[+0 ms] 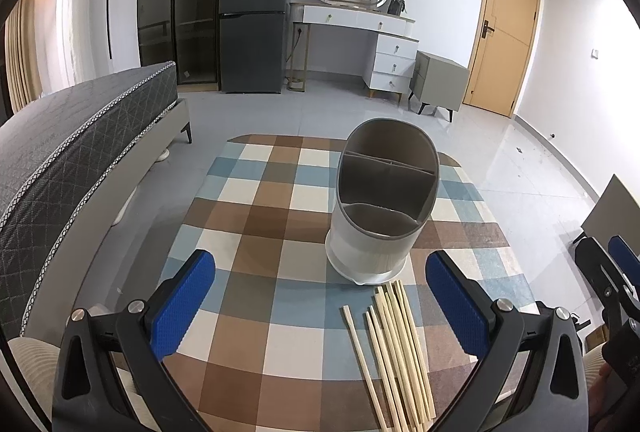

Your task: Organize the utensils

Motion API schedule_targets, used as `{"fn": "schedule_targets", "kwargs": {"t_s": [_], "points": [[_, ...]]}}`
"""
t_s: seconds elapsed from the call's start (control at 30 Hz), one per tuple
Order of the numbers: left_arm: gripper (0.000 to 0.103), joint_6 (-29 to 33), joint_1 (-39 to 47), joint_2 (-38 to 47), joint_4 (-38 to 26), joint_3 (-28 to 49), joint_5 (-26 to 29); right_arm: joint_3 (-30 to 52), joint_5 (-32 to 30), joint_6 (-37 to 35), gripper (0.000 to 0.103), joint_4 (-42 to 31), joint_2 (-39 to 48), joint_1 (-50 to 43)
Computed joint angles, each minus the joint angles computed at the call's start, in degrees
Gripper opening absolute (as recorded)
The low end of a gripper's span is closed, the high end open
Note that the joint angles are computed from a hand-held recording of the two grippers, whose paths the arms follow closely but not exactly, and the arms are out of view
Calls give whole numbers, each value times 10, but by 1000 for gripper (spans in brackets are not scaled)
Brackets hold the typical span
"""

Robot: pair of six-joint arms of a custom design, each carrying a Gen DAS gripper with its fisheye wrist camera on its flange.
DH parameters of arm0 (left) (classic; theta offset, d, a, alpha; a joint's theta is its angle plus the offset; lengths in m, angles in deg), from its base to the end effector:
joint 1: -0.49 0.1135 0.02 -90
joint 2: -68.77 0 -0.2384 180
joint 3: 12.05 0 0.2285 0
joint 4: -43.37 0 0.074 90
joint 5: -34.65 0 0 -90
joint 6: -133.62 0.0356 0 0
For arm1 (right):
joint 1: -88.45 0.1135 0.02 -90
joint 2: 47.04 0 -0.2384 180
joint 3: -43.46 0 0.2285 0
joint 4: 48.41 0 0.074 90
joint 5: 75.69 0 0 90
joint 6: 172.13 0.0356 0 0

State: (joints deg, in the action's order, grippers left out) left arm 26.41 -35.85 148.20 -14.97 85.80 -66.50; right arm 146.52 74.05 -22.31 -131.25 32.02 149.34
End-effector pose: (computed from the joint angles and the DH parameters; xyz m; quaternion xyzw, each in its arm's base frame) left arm 0.2269 -0.1584 0.3502 0.1093 0.8960 -0.1112 0.4157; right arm 0.1393 0.1869 0.3618 0.1260 0.8365 -0.0349 0.5321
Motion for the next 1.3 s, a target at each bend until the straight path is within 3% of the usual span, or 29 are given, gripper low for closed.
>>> {"fn": "schedule_targets", "kwargs": {"t_s": [0.57, 0.93, 1.17, 1.3], "points": [[102, 2, 5, 30, -24, 15, 18, -6, -25, 0, 103, 8, 1, -13], [102, -20, 32, 155, -111, 79, 94, -53, -97, -10, 103, 50, -27, -69], [102, -32, 28, 236, -163, 120, 110, -85, -154, -31, 103, 93, -47, -116], [95, -33, 21, 270, -177, 136, 105, -93, -177, -49, 103, 111, -48, -134]]}}
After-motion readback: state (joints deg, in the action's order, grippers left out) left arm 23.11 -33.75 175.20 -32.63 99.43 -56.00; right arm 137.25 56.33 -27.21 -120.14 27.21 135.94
